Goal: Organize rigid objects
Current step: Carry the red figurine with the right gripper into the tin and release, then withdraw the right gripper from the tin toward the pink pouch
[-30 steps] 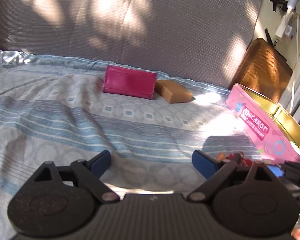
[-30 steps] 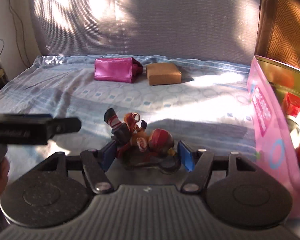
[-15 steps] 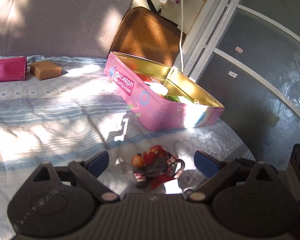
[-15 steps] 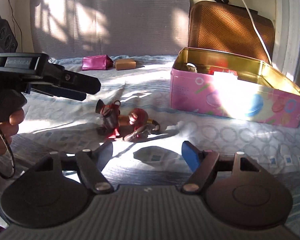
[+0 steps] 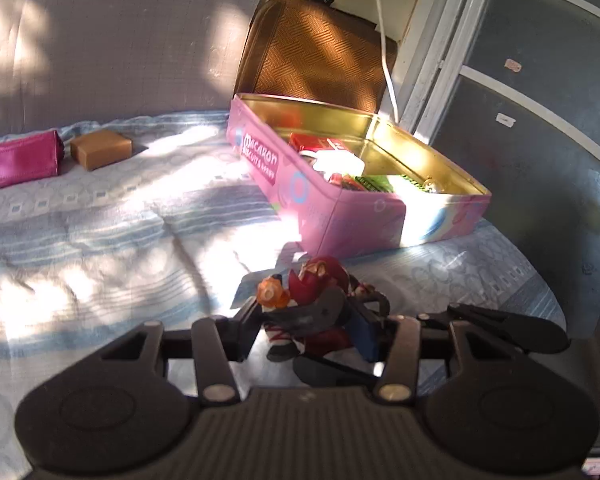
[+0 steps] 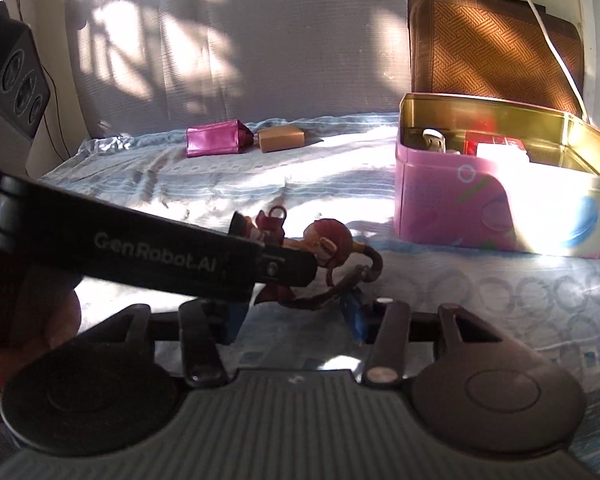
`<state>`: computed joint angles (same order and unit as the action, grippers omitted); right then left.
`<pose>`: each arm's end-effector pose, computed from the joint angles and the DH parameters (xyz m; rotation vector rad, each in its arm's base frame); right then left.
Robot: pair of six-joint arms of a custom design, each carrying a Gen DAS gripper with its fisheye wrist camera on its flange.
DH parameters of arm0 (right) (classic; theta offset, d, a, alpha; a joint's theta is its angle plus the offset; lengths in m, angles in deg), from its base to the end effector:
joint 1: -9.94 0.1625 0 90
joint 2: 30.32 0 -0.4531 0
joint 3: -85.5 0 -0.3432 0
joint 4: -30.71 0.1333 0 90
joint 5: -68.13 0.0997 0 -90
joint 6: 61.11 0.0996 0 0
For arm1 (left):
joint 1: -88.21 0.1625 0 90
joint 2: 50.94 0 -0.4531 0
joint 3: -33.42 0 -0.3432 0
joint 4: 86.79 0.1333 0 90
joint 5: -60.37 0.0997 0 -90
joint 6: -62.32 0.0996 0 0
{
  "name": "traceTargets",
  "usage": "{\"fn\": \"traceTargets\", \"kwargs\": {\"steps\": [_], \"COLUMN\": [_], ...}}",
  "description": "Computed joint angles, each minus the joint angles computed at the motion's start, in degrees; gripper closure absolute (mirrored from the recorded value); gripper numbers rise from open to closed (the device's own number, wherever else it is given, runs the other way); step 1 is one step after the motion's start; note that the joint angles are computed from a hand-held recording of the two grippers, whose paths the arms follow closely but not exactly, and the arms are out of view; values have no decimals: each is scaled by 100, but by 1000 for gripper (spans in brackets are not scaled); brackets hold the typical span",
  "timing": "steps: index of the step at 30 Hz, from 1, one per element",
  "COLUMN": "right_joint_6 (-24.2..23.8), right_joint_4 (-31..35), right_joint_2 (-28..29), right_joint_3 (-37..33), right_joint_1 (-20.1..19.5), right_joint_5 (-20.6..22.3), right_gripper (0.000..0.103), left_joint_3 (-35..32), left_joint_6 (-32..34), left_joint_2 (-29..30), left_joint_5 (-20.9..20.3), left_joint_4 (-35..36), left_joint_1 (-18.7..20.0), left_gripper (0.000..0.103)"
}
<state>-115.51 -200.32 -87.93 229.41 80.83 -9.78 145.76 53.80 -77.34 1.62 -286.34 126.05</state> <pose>0.0141 -0.4303 0.2278 0.8779 -2.3133 1.1811 -0.3253 -0.4869 -0.0165 0.8704 2.6052 -0.8820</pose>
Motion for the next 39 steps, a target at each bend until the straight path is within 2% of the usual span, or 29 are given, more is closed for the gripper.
{"fn": "traceTargets", "kwargs": {"steps": [3, 6, 8, 9, 10, 12, 13, 14, 15, 16, 19, 21, 24, 28, 30, 32, 35, 36, 38, 39], "right_joint_6": [-126, 70, 369, 555, 713, 847, 1002, 1274, 1548, 1692, 1576, 1682, 1848, 1924, 1836, 1686, 1403, 1267, 1085, 1023], "right_joint_4": [-530, -483, -213, -15, 230, 1, -183, -127, -23, -88, -885, -1129, -1529, -1538, -1174, -904, -556, -297, 176, 422], "right_joint_2": [-20, -233, -384, -435, -446, -176, -100, -181, -336, -436, -378, -396, -401, -425, -463, -462, -361, -323, -239, -169], "right_joint_3": [103, -172, -556, -808, -1148, -1800, -1956, -1959, -1848, -1692, -1276, -1031, -638, -414, -458, -440, -464, -519, -672, -785], "right_joint_1": [-75, -78, -9, 44, 118, 306, 273, 180, 29, -164, -391, -525, -722, -822, -690, -552, -239, -81, 217, 391], "right_joint_5": [395, 525, 440, 343, 147, -792, -1057, -1081, -866, -549, -453, -231, 153, 542, 610, 692, 712, 690, 556, 436], "right_gripper": [52, 51, 51, 50, 44, 39, 40, 41, 41, 41, 41, 41, 41, 41, 41, 41, 42, 43, 47, 49], "left_joint_3": [-228, -899, -1588, -1947, -2277, -2782, -2843, -2752, -2606, -2556, -2522, -2427, -2084, -1421, -1029, -646, -226, -137, -26, 29], "left_joint_6": [307, 555, 669, 717, 735, 590, 492, 421, 437, 467, 506, 293, 272, 315, 202, 43, -72, 60, 387, 511], "left_joint_2": [44, 203, 437, 576, 739, 1024, 1058, 1034, 1014, 1038, 1137, 1093, 999, 746, 544, 337, 79, 46, 13, -21], "left_joint_5": [-5, -51, -186, -280, -134, 522, 580, 397, 219, 242, 549, 491, 530, 852, 1025, 1396, 2221, 2703, 3354, 3531], "left_joint_4": [-189, 174, 493, 638, 737, 973, 1006, 843, 584, 459, 501, 661, 452, 137, -29, -210, -437, -588, -920, -1116], "left_joint_1": [-113, -133, -85, -42, -46, -132, -138, -104, -69, -75, -112, -98, -149, -193, -128, -39, 172, 259, 437, 549], "left_gripper": [58, 57, 44, 29, 18, 17, 17, 16, 13, 12, 12, 13, 13, 13, 13, 13, 13, 13, 14, 14]}}
